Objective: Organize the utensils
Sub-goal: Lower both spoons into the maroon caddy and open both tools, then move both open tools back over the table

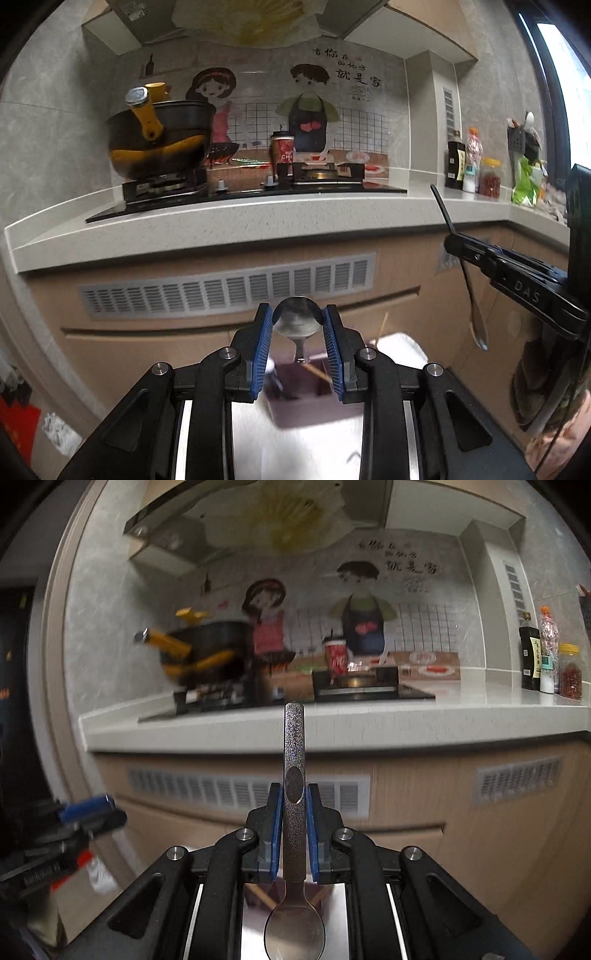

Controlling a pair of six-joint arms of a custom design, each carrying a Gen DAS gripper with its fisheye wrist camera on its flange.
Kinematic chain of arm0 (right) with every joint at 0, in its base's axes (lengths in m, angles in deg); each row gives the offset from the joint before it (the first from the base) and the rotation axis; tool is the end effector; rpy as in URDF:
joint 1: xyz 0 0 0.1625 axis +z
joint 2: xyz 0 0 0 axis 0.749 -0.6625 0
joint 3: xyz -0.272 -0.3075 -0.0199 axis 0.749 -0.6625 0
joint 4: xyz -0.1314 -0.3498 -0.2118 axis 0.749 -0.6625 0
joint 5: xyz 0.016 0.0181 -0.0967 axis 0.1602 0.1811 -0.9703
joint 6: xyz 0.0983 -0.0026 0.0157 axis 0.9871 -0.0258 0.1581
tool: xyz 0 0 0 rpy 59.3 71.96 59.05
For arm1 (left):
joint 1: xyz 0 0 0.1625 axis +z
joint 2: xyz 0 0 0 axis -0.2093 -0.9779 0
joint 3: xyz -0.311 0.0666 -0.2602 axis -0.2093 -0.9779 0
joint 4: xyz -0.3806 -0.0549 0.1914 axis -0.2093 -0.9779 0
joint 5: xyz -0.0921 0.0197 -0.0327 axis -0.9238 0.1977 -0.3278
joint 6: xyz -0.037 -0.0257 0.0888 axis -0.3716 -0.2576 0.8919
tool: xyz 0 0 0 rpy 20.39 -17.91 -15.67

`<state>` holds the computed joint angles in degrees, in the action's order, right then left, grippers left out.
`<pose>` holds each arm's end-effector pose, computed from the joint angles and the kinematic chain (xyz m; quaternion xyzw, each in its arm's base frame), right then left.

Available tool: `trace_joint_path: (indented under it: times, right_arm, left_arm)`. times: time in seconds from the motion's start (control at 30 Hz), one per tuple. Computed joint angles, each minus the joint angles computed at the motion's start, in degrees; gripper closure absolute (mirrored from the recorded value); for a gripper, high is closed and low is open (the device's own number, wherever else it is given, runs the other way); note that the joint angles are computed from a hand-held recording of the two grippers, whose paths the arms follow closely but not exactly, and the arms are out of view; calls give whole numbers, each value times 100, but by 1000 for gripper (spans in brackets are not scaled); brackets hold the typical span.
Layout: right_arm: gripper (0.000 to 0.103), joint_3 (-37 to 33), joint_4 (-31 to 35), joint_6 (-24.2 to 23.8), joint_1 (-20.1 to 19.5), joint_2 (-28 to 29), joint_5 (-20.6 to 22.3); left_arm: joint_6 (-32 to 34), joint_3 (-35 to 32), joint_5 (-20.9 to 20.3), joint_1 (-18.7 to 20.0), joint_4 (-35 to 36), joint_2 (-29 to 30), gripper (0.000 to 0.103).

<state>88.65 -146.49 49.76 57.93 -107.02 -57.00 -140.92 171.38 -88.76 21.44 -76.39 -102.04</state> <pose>0.2370 -0.3801 0.5089 0.3439 -0.7892 0.4889 0.1409 -0.5406 -0.3202 0.2068 0.2419 0.7698 -0.5078 0.3016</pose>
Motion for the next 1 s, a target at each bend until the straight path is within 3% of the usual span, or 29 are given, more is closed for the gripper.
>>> trace_joint_path:
  times: [0.17, 0.27, 0.7, 0.77, 0.8, 0.83, 0.9, 1.0]
  right_arm:
    - [92, -15, -580, -178, -178, 573, 315]
    - [92, 10, -815, -314, -220, 894, 225]
    - [92, 328, -2341, -1032, -562, 1826, -1]
    - [88, 386, -2459, -1204, -618, 1895, -62]
    - [79, 387, -2433, -1242, -643, 1906, -88]
    - [62, 395, -2271, -1254, -671, 1859, -99]
    - [44, 395, -1860, -1171, -758, 1683, -30]
    - [42, 511, -1816, -1125, -858, 1405, -70]
  left_arm:
    - [972, 60, -243, 436, -1245, 132, 74]
    - [1267, 77, -440, 675, -1650, 227, 74]
    - [1468, 235, -1057, 1255, -2408, 429, 73]
    - [1431, 228, -1197, 1349, -2438, 467, 72]
    - [1405, 234, -1250, 1378, -2436, 477, 72]
    - [1385, 233, -1311, 1410, -2435, 488, 69]
    - [1278, 264, -1348, 1428, -2384, 482, 65]
    - [982, 358, -1315, 1360, -2156, 371, 61]
